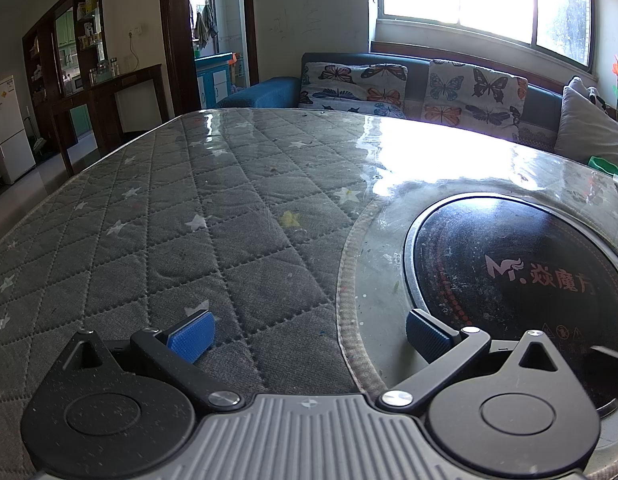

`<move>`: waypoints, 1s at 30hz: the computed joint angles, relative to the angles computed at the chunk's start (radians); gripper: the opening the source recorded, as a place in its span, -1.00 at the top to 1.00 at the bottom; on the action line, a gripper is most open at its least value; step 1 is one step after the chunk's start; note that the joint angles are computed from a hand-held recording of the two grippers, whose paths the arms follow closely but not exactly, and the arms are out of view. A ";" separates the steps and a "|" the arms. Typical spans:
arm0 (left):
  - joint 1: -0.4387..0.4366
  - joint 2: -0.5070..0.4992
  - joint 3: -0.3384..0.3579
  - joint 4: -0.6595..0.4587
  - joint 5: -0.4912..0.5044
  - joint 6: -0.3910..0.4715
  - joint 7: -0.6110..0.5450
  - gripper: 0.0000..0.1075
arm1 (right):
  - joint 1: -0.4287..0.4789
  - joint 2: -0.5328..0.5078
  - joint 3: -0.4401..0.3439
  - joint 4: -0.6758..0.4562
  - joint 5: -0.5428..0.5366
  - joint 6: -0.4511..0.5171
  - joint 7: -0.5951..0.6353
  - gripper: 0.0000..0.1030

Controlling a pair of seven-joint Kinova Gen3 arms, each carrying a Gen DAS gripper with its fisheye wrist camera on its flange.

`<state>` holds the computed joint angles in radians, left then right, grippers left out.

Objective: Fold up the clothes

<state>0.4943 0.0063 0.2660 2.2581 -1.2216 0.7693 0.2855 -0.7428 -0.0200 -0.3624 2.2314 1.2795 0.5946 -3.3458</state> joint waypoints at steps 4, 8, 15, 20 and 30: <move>-0.006 -0.005 -0.003 0.000 0.005 -0.012 -0.016 -0.92 | -0.014 -0.076 -0.038 0.029 -0.051 0.063 0.033 -1.00; -0.009 -0.023 0.004 0.003 0.032 -0.024 -0.063 -0.92 | -0.016 -0.165 -0.101 0.070 -0.125 0.135 0.051 -1.00; 0.019 -0.046 0.048 0.012 0.054 0.002 -0.125 -0.92 | 0.012 -0.337 -0.212 0.138 -0.287 0.197 0.103 -1.00; 0.042 -0.081 0.079 0.019 0.104 -0.008 -0.164 -0.92 | 0.032 -0.447 -0.281 0.170 -0.396 0.227 0.138 -1.00; 0.054 -0.158 0.169 -0.029 0.309 -0.004 -0.317 -0.92 | 0.047 -0.691 -0.340 0.203 -0.679 0.318 0.265 -1.00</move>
